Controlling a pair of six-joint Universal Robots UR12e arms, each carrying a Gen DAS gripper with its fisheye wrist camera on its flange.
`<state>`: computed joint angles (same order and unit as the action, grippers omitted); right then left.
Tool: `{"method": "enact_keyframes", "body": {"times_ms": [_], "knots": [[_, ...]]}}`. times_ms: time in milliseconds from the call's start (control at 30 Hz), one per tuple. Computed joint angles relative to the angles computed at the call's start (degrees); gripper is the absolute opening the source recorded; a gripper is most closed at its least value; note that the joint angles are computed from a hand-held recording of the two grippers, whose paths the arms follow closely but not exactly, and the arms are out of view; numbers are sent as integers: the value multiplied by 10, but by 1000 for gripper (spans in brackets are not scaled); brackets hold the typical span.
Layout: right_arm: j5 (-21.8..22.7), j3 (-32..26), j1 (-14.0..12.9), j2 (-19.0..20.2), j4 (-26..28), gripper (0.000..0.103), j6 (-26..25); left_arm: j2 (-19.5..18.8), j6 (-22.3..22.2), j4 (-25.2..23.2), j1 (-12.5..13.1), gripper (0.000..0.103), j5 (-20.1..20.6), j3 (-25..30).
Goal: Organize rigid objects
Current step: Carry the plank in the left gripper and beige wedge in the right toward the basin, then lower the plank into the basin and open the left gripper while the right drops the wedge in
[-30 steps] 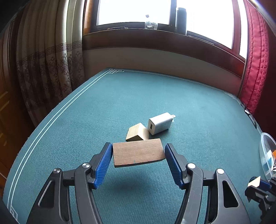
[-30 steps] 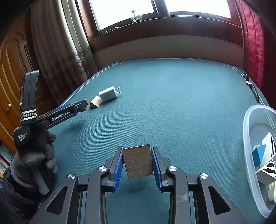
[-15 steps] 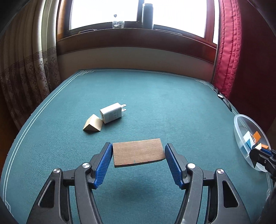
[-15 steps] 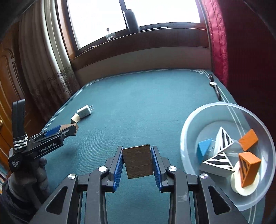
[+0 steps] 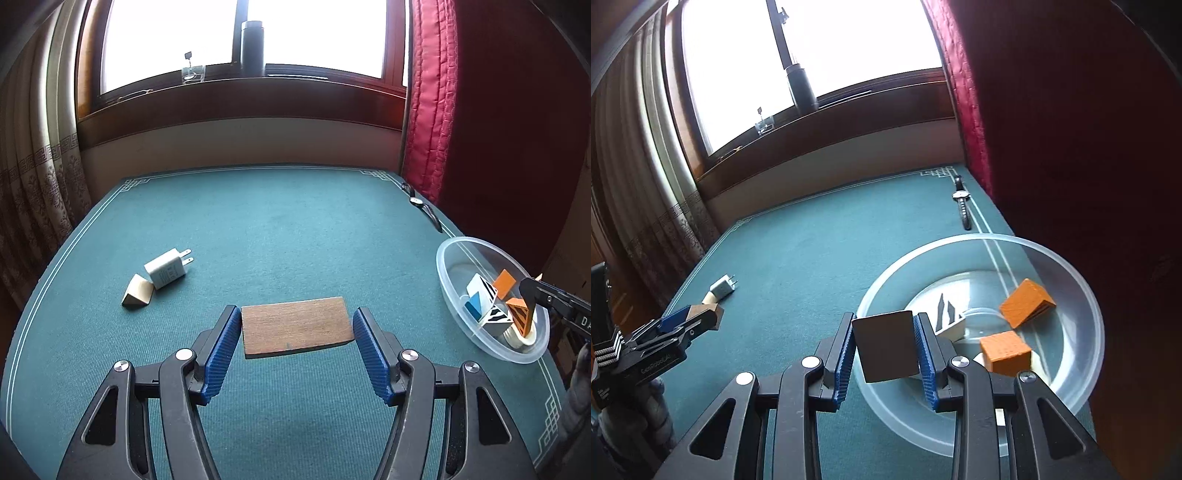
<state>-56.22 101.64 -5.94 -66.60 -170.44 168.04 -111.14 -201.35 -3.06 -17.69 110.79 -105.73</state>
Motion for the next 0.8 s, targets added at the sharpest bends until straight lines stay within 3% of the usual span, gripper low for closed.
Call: {"method": "enact_keyframes", "body": {"times_ms": [400,800], "knots": [[-74,-10,-25,16,-48,33,92,-16,24,-9,-14,63,-27,31],[-108,-20,-29,25,-48,34,113,-31,58,-16,-27,63,-54,62]]}}
